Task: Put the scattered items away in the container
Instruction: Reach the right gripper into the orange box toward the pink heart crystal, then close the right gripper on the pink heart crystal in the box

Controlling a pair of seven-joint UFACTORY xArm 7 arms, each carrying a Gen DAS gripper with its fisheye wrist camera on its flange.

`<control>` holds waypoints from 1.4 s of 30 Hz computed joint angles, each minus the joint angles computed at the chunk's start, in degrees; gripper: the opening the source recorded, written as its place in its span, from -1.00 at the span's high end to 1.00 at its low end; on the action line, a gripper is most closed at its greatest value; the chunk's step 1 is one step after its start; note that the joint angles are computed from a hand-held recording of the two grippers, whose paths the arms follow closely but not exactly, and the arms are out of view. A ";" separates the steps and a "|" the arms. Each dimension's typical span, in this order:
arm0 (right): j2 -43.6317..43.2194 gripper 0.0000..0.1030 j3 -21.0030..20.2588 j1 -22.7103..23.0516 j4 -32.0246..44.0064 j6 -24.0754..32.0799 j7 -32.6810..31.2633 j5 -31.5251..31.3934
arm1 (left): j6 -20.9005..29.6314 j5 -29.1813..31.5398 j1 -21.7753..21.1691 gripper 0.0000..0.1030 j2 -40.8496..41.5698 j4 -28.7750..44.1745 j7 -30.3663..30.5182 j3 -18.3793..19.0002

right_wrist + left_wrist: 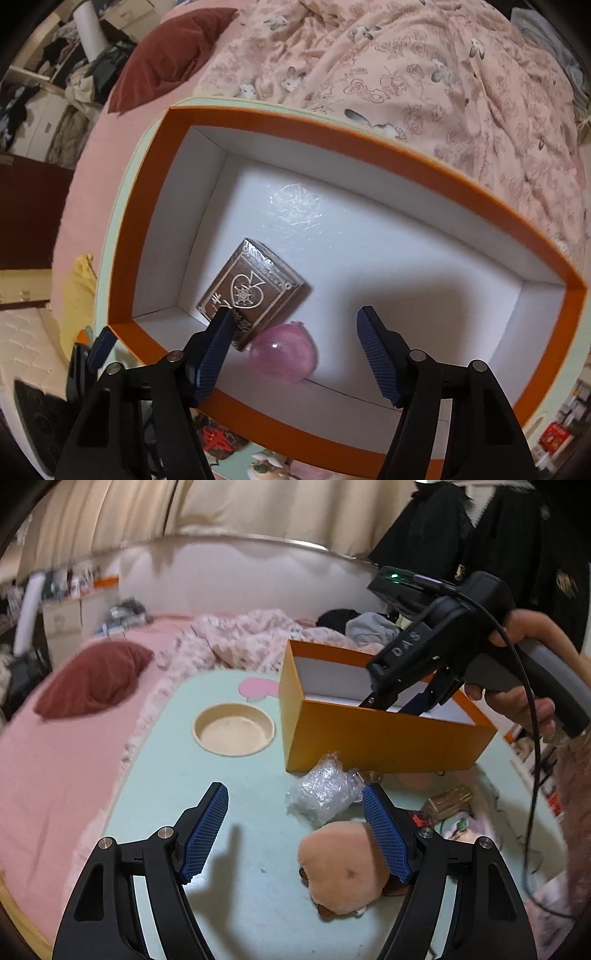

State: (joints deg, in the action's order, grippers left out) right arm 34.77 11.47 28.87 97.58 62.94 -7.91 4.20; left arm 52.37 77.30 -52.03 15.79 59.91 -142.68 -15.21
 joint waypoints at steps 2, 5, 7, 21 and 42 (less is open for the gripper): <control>1.15 -0.34 0.00 0.22 2.32 2.56 -0.69 -0.55 | -5.43 2.67 1.72 -0.47 -1.84 -2.42 -4.03 0.66; 3.07 -0.34 0.03 0.40 5.97 6.52 -1.94 -0.59 | -12.05 5.95 4.85 -0.47 -5.18 -5.32 -8.25 0.91; 3.92 -0.34 0.03 0.64 7.65 8.33 -3.08 -0.71 | -11.42 4.13 6.10 -0.47 -7.08 -5.81 -5.63 0.26; 6.83 -0.04 -1.27 1.03 12.87 17.20 -8.58 -1.43 | -13.33 -1.40 15.82 -0.47 -14.94 -3.13 18.93 -1.05; 0.37 0.29 -0.66 1.49 3.51 9.90 -8.97 -2.57 | -29.75 -3.13 21.54 -0.47 -9.53 1.58 31.73 5.05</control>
State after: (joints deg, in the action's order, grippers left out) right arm 35.14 10.82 30.36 101.09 72.84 -16.88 1.62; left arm 22.62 74.17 -30.49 6.26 61.48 -110.95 -10.16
